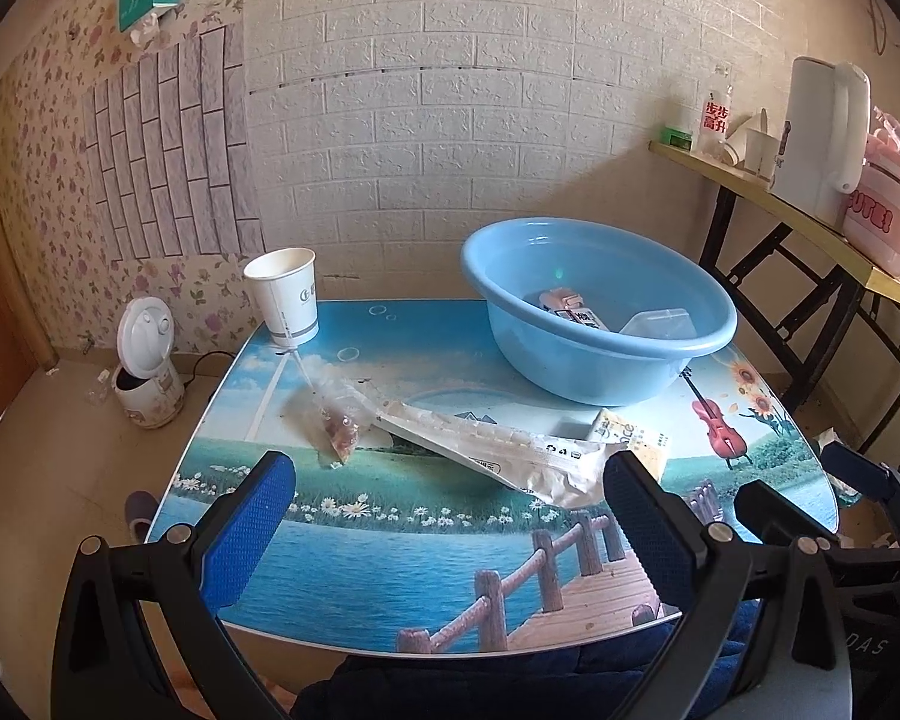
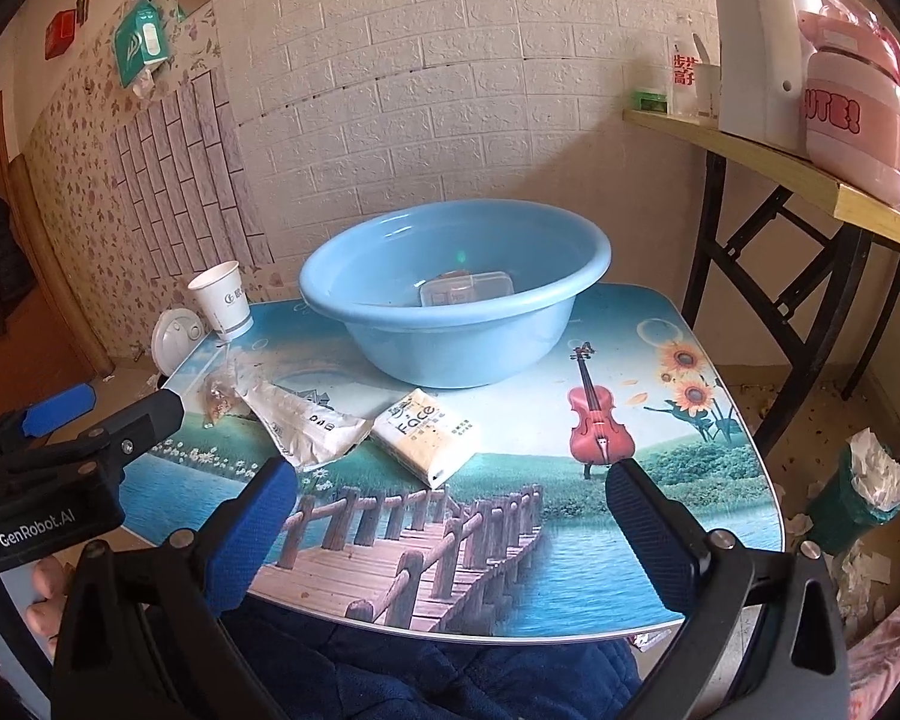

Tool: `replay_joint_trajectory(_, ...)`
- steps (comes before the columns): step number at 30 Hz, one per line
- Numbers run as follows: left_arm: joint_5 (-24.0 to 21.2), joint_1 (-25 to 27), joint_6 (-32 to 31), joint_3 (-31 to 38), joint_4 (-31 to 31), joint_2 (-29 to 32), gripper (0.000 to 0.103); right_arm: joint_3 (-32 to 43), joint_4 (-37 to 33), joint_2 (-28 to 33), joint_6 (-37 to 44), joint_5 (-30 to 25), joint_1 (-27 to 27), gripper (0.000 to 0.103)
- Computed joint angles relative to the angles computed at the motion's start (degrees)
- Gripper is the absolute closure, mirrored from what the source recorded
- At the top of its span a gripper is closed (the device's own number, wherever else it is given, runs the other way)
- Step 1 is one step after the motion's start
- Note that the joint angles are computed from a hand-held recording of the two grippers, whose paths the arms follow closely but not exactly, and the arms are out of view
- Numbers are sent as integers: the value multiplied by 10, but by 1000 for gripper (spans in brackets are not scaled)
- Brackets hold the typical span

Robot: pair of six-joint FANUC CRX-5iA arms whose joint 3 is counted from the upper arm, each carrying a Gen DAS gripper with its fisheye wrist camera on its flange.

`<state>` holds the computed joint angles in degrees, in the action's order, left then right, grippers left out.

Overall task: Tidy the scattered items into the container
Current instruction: 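Withdraw both tools from the basin back over the table, then move the left tool to the snack bag while the right tool approaches the Face tissue pack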

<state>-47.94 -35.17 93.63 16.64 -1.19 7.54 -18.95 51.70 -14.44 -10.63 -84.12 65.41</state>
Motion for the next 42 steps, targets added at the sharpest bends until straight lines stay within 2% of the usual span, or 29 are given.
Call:
replay_joint_trajectory(8,-1,2,0,-2,-5,0,0,-2,10,-1,2,1,3,0)
replay_joint_trajectory(17,-2,24,-12,-32,4,-8,0,8,-4,12,25,-43,2,0)
replay_joint_trajectory(25,8,40,-21,-49,12,-12,0,-2,-22,5,28,-28,-4,0)
replay_joint_trajectory(33,-8,58,9,-46,-6,-3,0,-18,-23,-6,25,-3,-10,0)
replay_joint_trajectory(42,-13,58,6,-36,-9,13,0,-24,-42,-7,39,19,-25,0)
